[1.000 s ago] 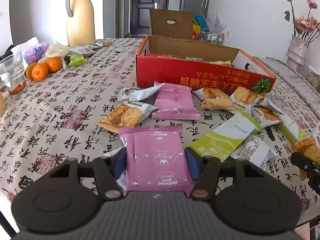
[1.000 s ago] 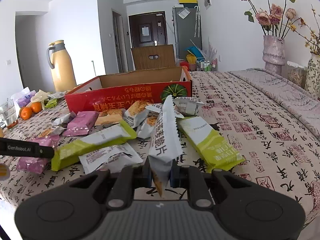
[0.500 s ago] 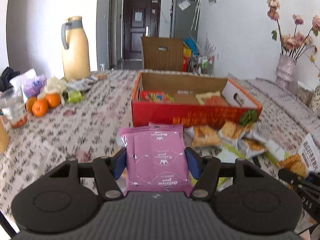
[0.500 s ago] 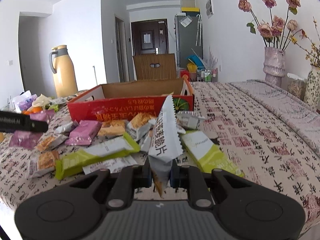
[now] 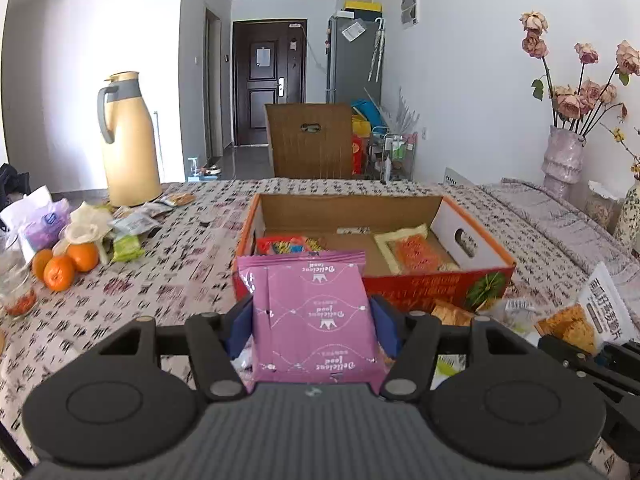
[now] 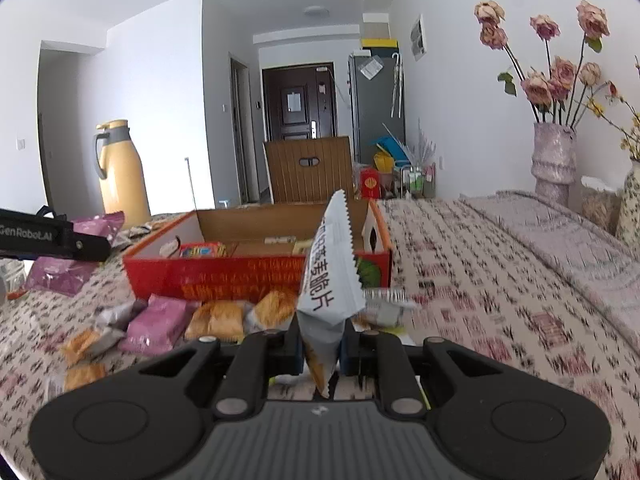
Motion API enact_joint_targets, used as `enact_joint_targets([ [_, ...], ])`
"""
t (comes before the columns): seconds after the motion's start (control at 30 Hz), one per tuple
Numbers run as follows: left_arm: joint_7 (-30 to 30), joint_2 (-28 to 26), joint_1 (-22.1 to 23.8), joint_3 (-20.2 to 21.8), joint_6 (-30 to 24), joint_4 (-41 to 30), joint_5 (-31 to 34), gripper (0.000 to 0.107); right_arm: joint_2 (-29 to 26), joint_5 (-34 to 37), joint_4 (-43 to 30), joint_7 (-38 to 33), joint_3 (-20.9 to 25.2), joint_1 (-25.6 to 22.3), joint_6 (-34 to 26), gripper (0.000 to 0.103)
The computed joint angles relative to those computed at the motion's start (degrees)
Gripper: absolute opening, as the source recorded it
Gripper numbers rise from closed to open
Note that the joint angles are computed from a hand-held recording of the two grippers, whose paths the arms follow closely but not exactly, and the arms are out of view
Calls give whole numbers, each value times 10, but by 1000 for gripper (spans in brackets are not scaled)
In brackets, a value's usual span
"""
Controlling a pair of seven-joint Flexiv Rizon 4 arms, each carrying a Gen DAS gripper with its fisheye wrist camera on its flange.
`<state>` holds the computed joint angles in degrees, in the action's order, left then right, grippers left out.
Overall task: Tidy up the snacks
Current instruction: 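Carry both packets into the cardboard box and open both grippers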
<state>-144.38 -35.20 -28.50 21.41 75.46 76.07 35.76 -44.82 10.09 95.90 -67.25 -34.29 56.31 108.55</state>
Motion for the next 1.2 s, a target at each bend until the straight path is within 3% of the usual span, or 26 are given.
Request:
enact_joint_targets([
  [0.3,47,-47,26,-19,-5,-81,-38,62,-43,-31,-104,17,2,-42,-22,15],
  [0.6,96,-110,50,-25,-30,-183,-98,62,-113,-105,-262,78,8,-108,-77,15],
  [0.97,121,-204,95,-46,-111,-336,-146,62,-217,-224,-508,163,78,-216,-213,15],
  [1.2,140,-240,120,-70,-128,-367,-169,62,-274,-283,-615,170,144,-258,-287,15],
])
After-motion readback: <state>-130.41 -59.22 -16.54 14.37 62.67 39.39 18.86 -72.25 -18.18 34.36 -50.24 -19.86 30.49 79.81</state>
